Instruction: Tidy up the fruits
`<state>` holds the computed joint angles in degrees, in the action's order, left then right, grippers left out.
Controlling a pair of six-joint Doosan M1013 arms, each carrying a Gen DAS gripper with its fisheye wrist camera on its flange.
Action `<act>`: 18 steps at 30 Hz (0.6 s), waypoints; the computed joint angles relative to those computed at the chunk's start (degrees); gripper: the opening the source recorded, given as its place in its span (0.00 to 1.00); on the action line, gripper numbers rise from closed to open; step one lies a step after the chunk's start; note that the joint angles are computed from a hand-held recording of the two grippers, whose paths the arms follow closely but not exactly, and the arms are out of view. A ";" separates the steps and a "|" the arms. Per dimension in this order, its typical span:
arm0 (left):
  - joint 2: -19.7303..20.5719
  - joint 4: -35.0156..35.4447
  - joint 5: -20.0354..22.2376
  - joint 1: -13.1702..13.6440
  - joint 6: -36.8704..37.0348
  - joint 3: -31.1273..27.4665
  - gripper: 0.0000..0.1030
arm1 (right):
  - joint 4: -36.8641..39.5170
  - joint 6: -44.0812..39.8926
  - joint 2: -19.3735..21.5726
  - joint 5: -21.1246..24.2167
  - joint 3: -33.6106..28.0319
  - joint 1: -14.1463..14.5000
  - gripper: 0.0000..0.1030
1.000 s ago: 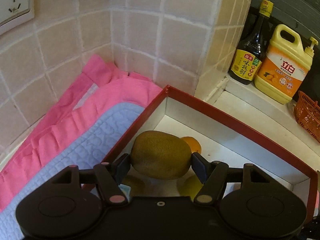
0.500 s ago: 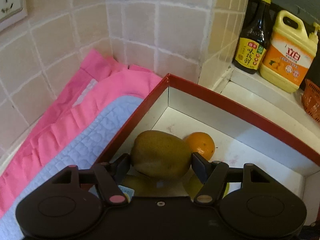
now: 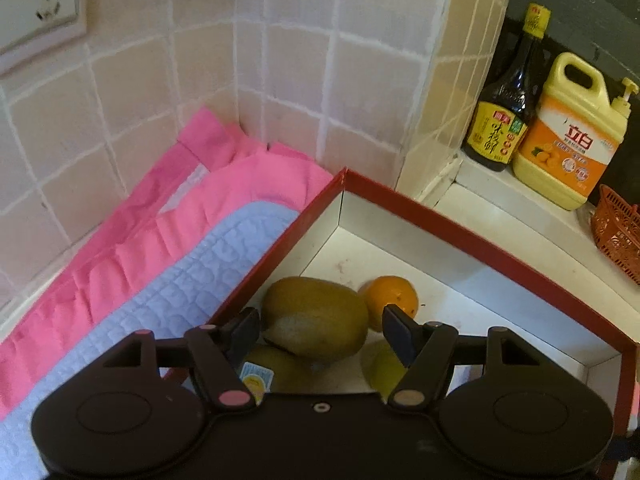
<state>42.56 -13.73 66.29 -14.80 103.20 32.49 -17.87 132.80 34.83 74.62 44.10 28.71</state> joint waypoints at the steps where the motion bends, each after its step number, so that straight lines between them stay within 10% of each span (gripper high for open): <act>1: -0.51 0.21 -0.44 -0.06 0.28 0.56 0.78 | -0.51 0.08 -0.16 0.07 0.05 0.12 0.69; 18: -10.75 -1.61 -9.06 0.01 5.09 11.85 0.79 | -6.74 5.30 -4.49 -1.29 3.14 3.67 0.75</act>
